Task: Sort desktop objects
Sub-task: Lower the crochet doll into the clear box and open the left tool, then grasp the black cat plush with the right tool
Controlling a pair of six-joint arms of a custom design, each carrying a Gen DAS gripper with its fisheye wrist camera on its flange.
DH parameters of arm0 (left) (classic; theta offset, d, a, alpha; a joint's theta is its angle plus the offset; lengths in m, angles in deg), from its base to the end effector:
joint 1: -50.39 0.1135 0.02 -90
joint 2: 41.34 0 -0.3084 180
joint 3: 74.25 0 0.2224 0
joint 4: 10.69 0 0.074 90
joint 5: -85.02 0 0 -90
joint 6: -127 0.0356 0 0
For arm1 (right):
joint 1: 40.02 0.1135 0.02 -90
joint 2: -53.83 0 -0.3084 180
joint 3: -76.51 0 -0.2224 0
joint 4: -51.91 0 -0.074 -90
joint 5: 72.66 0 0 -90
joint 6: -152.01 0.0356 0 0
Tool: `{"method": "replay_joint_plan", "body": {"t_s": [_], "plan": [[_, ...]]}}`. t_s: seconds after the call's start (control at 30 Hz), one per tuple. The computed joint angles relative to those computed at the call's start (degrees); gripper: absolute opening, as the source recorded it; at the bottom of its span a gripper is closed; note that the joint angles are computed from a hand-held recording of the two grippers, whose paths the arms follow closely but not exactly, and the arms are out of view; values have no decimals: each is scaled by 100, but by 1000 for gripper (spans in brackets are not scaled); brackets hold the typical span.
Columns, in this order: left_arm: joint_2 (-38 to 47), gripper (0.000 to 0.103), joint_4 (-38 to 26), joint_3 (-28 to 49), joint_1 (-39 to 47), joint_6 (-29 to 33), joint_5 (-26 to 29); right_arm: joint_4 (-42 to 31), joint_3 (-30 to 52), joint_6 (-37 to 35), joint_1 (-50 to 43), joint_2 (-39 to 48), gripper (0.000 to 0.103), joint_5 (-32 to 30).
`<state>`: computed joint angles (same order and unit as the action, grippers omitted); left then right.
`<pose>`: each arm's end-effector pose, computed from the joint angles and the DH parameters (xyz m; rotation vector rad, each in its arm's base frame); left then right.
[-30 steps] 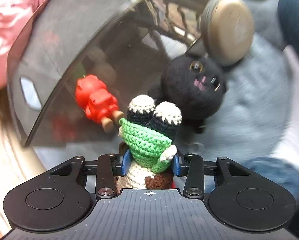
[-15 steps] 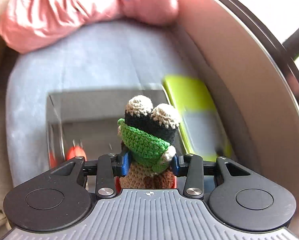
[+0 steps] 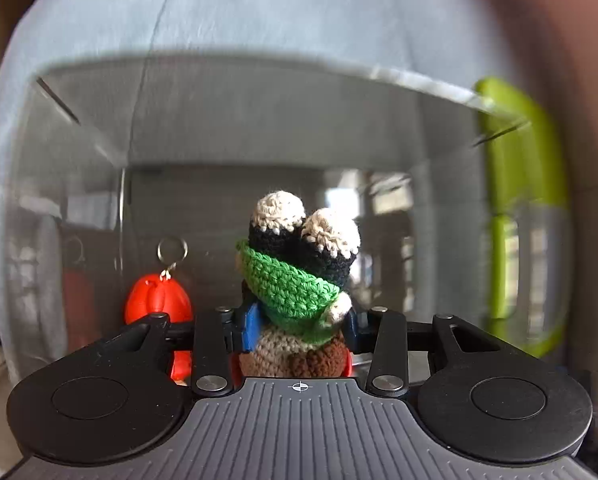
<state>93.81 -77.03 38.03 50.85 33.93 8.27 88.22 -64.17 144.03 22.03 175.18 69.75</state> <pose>0.4451 -0.0046 0.1359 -0.0934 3.1108 -0.3619 0.1553 0.2325 0.0881 0.7470 1.9152 0.4741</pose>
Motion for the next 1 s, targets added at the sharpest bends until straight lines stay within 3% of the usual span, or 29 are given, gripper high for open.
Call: {"method": "replay_joint_plan", "body": {"t_s": [0.27,0.4,0.5,0.73,0.83,1.0], "plan": [[715,46,-528,801,-147,-89,-146,461,-153,-82,-96,96,97,-174],[524,74,-516,659,-273,-59,-315,551,-162,-129,-157,126,97,-295],[170,79,-273,222,-278,37,-349,486,-129,-138,-173,122,98,-323],[-1909,93,783,-1828,-287,478,-89,97,-9,-49,-183,51,99,-360],[-3020,94,1367,-2820,-263,816,88,-295,144,-37,-138,-18,99,-319],[-4621,96,1267,-3885,328,1399,765,-1065,498,-189,-100,-150,100,-418]]}}
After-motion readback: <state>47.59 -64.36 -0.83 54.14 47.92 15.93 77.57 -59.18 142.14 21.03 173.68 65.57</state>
